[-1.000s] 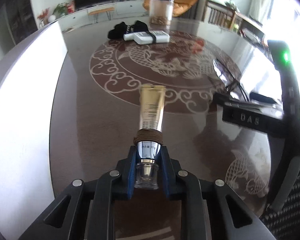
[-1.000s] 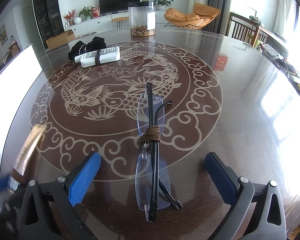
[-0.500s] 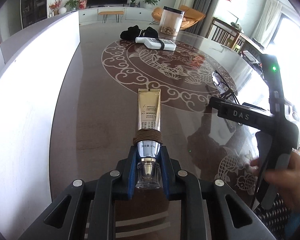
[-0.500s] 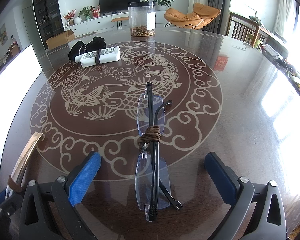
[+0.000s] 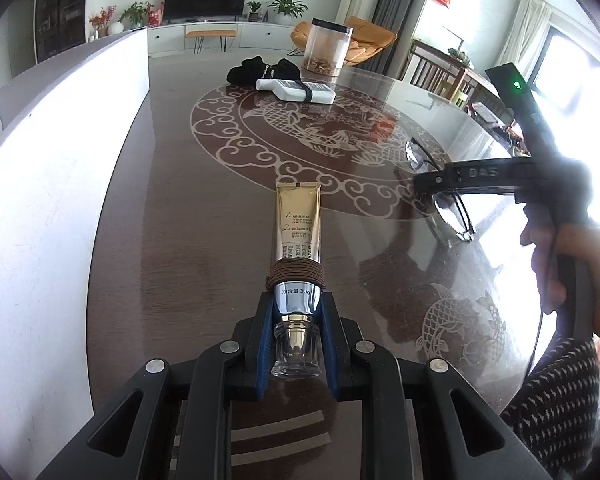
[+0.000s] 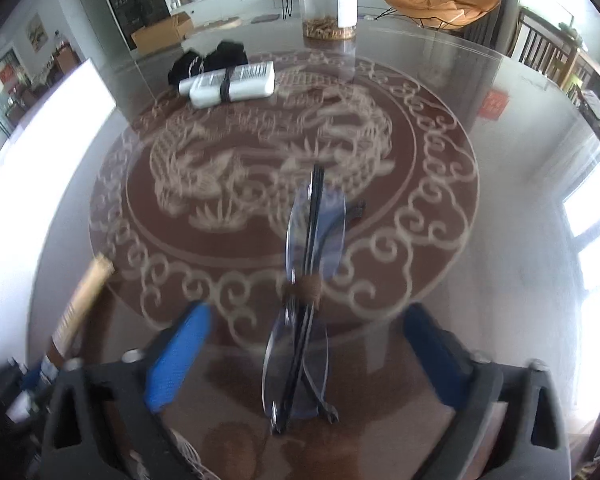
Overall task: Organize objects
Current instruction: 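Carry the gold tube and glasses into the white bin and open both tools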
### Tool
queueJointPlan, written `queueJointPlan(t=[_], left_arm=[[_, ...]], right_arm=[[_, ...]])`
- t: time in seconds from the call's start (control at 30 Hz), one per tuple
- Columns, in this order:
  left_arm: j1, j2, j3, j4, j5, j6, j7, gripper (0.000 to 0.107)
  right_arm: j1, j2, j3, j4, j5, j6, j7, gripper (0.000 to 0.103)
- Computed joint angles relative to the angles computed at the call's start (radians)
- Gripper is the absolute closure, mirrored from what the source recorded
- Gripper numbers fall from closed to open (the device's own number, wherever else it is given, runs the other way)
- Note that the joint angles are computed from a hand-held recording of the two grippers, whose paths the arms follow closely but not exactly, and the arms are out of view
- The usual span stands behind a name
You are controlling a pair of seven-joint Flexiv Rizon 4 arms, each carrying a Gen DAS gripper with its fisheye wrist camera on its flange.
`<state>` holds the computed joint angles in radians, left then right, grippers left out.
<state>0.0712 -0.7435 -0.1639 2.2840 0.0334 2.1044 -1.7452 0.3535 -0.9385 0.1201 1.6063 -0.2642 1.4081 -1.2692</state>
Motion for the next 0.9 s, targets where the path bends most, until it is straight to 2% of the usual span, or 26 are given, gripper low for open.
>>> queueJointPlan(t=[0.03,0.07,0.13,0.2,0.3,0.5,0.6,0.77,0.83,0.9], left_arm=[[0.003,0.002,0.000,0.005,0.003,0.016,-0.005,0.086],[0.003,0.005,0.003,0.012,0.008,0.038,-0.010,0.086],[-0.008,0.013,0.018,0.023,0.010,0.081,-0.014,0.086],[-0.018,0.018,0.028,0.031,0.012,0.116,-0.019,0.086],[-0.007,0.023,0.022,0.033,0.028,0.138,-0.030,0.086],[-0.007,0.069,0.039,0.080,0.048,0.218,-0.055,0.086],[0.031,0.123,0.038,0.119,0.086,0.259,-0.088,0.086],[0.092,0.259,0.097,0.226,0.124,0.327,-0.128,0.086],[0.126,0.302,0.125,0.266,0.137,0.323,-0.141,0.086],[0.160,0.344,0.161,0.306,0.135,0.302,-0.143,0.086]], right_arm=[[0.003,0.001,-0.010,-0.003,-0.025,-0.008,0.028,0.075],[-0.012,0.002,0.013,-0.016,0.013,-0.025,0.011,0.092],[-0.044,0.014,0.054,0.001,0.038,-0.007,-0.002,0.092],[-0.030,0.048,0.039,0.057,0.039,0.045,-0.005,0.092],[-0.041,0.091,0.065,0.121,0.045,0.094,-0.023,0.092],[0.030,0.165,0.000,0.231,0.032,0.205,-0.003,0.092],[0.045,0.185,-0.002,0.250,0.019,0.235,0.003,0.092],[-0.014,0.194,0.141,0.222,-0.012,0.235,-0.032,0.092],[-0.038,0.189,0.223,0.203,-0.027,0.238,-0.060,0.092],[-0.092,0.161,0.359,0.169,-0.044,0.223,-0.103,0.092]])
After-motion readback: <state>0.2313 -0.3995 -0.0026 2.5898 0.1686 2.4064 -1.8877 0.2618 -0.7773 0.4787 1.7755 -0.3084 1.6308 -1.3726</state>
